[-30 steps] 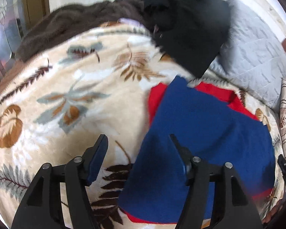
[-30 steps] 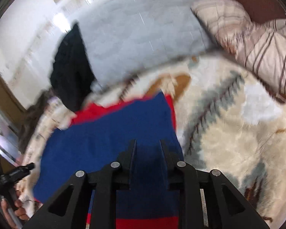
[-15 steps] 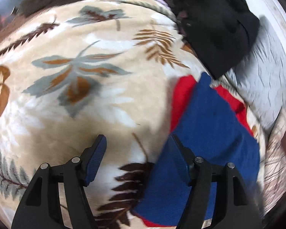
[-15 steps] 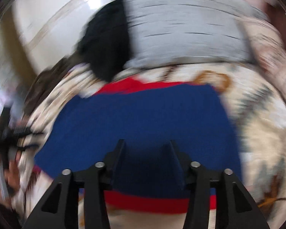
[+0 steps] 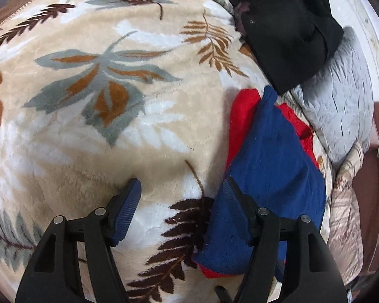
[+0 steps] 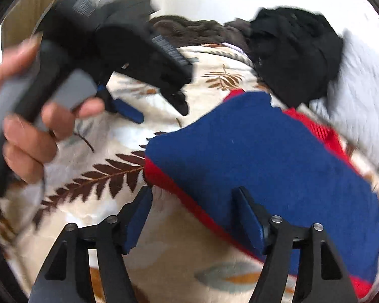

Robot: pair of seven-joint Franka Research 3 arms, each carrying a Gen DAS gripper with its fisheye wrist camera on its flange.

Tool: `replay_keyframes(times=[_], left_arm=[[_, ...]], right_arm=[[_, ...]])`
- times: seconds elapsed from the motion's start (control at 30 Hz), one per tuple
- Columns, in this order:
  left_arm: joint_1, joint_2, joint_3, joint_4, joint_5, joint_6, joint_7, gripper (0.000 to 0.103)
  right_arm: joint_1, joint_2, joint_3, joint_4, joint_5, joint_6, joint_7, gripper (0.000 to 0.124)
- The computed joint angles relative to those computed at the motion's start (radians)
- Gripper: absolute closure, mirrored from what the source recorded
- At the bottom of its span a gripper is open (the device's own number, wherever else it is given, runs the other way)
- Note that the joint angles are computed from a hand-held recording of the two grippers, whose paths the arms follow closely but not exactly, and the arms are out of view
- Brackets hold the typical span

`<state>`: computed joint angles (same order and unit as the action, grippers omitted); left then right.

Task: Fold small clothes

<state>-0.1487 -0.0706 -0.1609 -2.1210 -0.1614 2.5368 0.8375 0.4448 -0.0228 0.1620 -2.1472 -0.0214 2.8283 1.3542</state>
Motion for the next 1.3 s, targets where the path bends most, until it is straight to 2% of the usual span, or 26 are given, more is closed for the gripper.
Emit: replay_keyframes(times=[0.1, 0.17, 0.2, 0.23, 0.27, 0.3, 0.4, 0.47, 0.57, 0.6, 0.73, 0.83, 1.03, 1.1, 1.17, 1.2, 1.3], left_arm=[[0.002, 0.021, 0.010, 0.040, -0.053, -0.052, 0.086, 0.036], [0.009, 0.039, 0.012, 0.075, -0.076, -0.093, 0.126, 0.036], [0.014, 0.049, 0.013, 0.090, -0.090, -0.105, 0.145, 0.036], [0.018, 0.058, 0.012, 0.103, -0.101, -0.116, 0.160, 0.036], [0.023, 0.069, 0.012, 0.120, -0.123, -0.128, 0.185, 0.036], [0.030, 0.083, 0.013, 0.137, -0.172, -0.136, 0.230, 0.036], [0.055, 0.126, 0.007, 0.179, -0.338, -0.153, 0.336, 0.036], [0.069, 0.160, -0.002, 0.215, -0.409, -0.168, 0.377, 0.036], [0.087, 0.211, -0.021, 0.270, -0.467, -0.172, 0.408, 0.035], [0.094, 0.226, -0.029, 0.285, -0.496, -0.167, 0.428, 0.032], [0.112, 0.299, -0.059, 0.355, -0.575, -0.150, 0.460, 0.023], [0.111, 0.367, -0.068, 0.440, -0.508, -0.195, 0.412, 0.023], [0.106, 0.443, -0.092, 0.554, -0.389, -0.216, 0.377, 0.023], [0.098, 0.458, -0.095, 0.573, -0.347, -0.209, 0.365, 0.035], [0.097, 0.476, -0.100, 0.596, -0.318, -0.225, 0.349, 0.072], [0.099, 0.483, -0.105, 0.605, -0.312, -0.238, 0.344, 0.077], [0.097, 0.466, -0.109, 0.588, -0.295, -0.209, 0.328, 0.081]], right_arm=[[0.011, 0.056, 0.003, 0.050, -0.374, -0.044, 0.210, 0.048], [0.034, 0.069, -0.024, 0.050, -0.647, -0.001, 0.405, 0.048], [0.046, 0.076, -0.035, 0.062, -0.777, -0.008, 0.510, 0.051], [0.055, 0.084, -0.040, 0.077, -0.859, -0.026, 0.577, 0.051], [0.061, 0.093, -0.046, 0.090, -0.928, -0.035, 0.640, 0.057], [0.062, 0.095, -0.046, 0.092, -0.937, -0.035, 0.651, 0.073], [0.066, 0.099, -0.056, 0.100, -1.000, -0.035, 0.722, 0.100], [0.055, 0.073, -0.065, 0.078, -1.067, 0.010, 0.807, 0.107], [0.023, 0.045, -0.065, 0.054, -1.116, 0.076, 0.880, 0.110], [0.013, 0.042, -0.062, 0.052, -1.123, 0.089, 0.890, 0.110], [-0.015, 0.046, -0.051, 0.051, -1.085, 0.132, 0.868, 0.110], [-0.023, 0.043, -0.048, 0.041, -1.032, 0.158, 0.836, 0.110], [-0.038, 0.037, -0.052, 0.019, -0.947, 0.212, 0.794, 0.110], [-0.043, 0.033, -0.053, 0.013, -0.932, 0.227, 0.793, 0.110], [-0.048, 0.028, -0.053, 0.006, -0.913, 0.240, 0.789, 0.110], [-0.052, 0.025, -0.053, 0.002, -0.905, 0.249, 0.789, 0.110], [-0.067, 0.015, -0.052, -0.008, -0.915, 0.269, 0.804, 0.110]])
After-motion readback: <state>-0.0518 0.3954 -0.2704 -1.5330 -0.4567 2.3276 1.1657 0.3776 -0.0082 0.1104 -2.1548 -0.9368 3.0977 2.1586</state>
